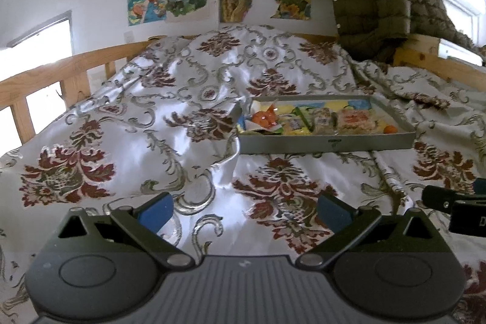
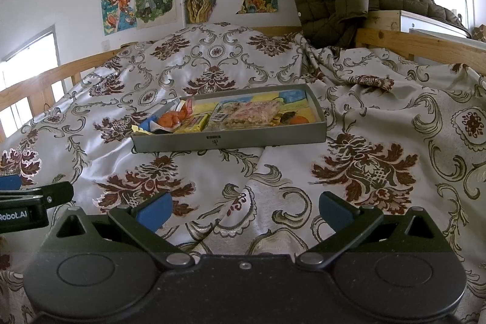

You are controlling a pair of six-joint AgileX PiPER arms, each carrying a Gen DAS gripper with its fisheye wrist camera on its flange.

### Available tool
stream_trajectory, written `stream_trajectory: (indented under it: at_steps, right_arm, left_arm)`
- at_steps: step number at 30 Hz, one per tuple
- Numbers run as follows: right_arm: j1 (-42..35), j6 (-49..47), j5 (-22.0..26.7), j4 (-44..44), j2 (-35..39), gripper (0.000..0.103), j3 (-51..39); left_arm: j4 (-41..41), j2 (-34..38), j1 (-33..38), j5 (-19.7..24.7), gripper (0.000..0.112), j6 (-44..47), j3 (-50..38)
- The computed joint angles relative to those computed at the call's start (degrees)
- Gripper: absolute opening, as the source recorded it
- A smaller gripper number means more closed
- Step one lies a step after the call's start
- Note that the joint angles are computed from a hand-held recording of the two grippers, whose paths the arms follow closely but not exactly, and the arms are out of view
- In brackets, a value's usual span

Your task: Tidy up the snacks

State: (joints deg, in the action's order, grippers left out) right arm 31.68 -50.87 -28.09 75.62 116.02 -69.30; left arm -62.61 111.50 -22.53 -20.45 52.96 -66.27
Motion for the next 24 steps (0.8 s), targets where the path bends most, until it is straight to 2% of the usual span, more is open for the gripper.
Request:
stream_trajectory:
  at_steps: [5, 12, 24]
  right_arm:
    - [-0.02, -0.16, 0.04, 0.16, 0.07, 0.102, -0.09]
    - [-0.01, -0.23, 0.06, 0.18, 0.01, 0.102, -0.08]
    - [0.04, -0.55, 0.05, 0.49, 0.03, 0.102, -0.15]
  left_arm:
    - [-1.69, -0.04, -0.46, -1.1, 0.103, 2.53, 0.41]
    - [0.22, -0.61, -0.66, -0.77, 0.103, 2.3, 0.65]
    - [-3.17, -0.51, -0.35, 0.15, 0.103, 5.57, -0.26]
